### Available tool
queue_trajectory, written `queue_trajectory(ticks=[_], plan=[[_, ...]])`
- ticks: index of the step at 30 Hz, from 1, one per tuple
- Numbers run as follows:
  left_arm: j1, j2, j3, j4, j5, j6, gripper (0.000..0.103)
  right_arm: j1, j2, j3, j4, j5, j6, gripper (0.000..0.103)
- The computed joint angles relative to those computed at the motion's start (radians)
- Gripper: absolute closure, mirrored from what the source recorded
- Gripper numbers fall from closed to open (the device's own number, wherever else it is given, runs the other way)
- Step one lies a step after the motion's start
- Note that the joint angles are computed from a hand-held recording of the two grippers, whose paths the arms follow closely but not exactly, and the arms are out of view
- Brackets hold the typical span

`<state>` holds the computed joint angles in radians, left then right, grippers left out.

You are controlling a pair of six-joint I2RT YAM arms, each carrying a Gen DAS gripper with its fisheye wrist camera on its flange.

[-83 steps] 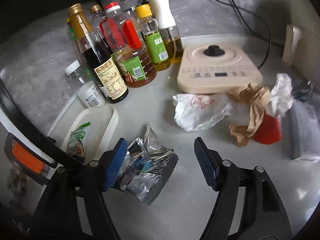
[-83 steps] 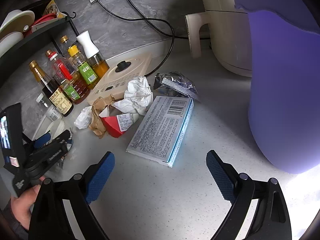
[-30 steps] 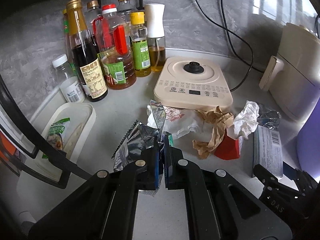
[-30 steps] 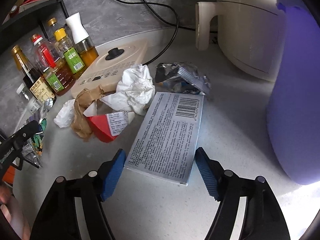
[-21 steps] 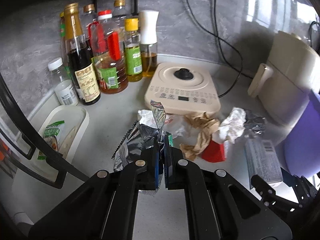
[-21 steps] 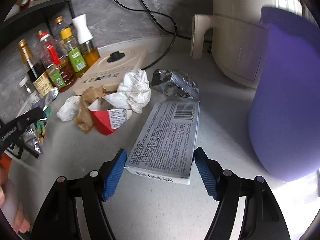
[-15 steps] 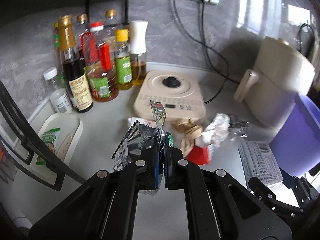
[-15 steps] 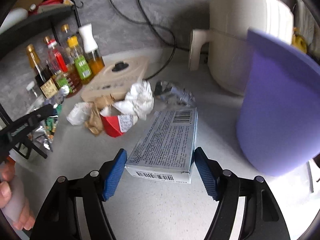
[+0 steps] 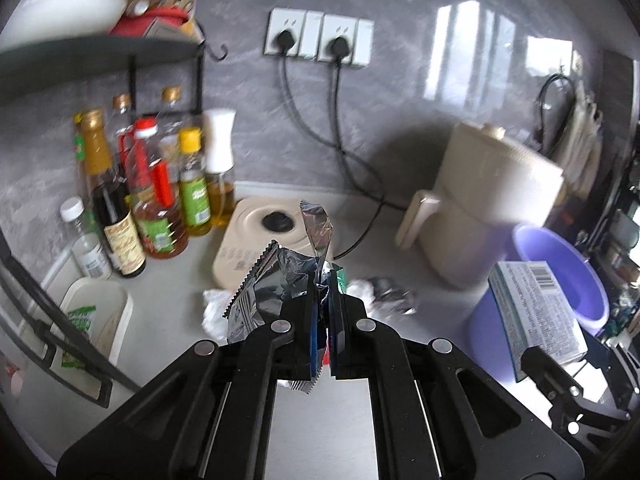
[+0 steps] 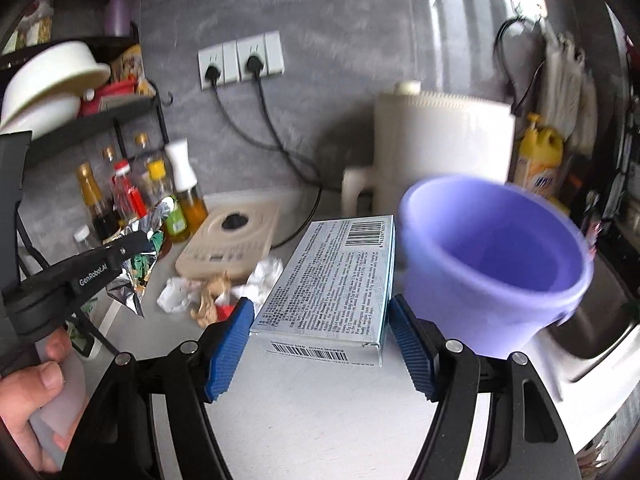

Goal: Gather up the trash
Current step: 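Carry the packet and box over the purple bucket and open the right tool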

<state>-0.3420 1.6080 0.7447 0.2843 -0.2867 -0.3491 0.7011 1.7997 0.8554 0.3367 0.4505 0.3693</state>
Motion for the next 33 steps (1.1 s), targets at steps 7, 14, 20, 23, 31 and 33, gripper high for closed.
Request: queue_trajectory(ticks=[7,14,20,23,31,33], plan=[[-0.057,-0.027,0.056,-0.032,-0.018,-0.001,0.098,-0.053,-0.165,-0.07,-0.01,0.037,-0.047,0.035],[-0.1,-0.006,0.114,-0.064,-0.035,0.016,0.098,-0.141,-0.221,-0.106,0.005,0.015,-0.065,0.035],[-0.112,0.017,0.146,-0.073,-0.012,0.036,0.098,-0.232,-0.178,-0.093,0.011,-0.059,-0.055,0.034],[-0.116,0.031,0.159,-0.068,-0.007,0.045,0.098,-0.267,-0.143,-0.076,-0.002,-0.083,-0.034,0.034],[-0.138,0.113,0.234,-0.079,0.03,0.033,0.098,-0.317,-0.111,-0.089,0.014,-0.128,-0.022,0.027],[-0.153,0.134,0.26,-0.084,0.038,0.039,0.098,-0.324,-0.122,-0.106,0.025,-0.123,-0.025,0.021]])
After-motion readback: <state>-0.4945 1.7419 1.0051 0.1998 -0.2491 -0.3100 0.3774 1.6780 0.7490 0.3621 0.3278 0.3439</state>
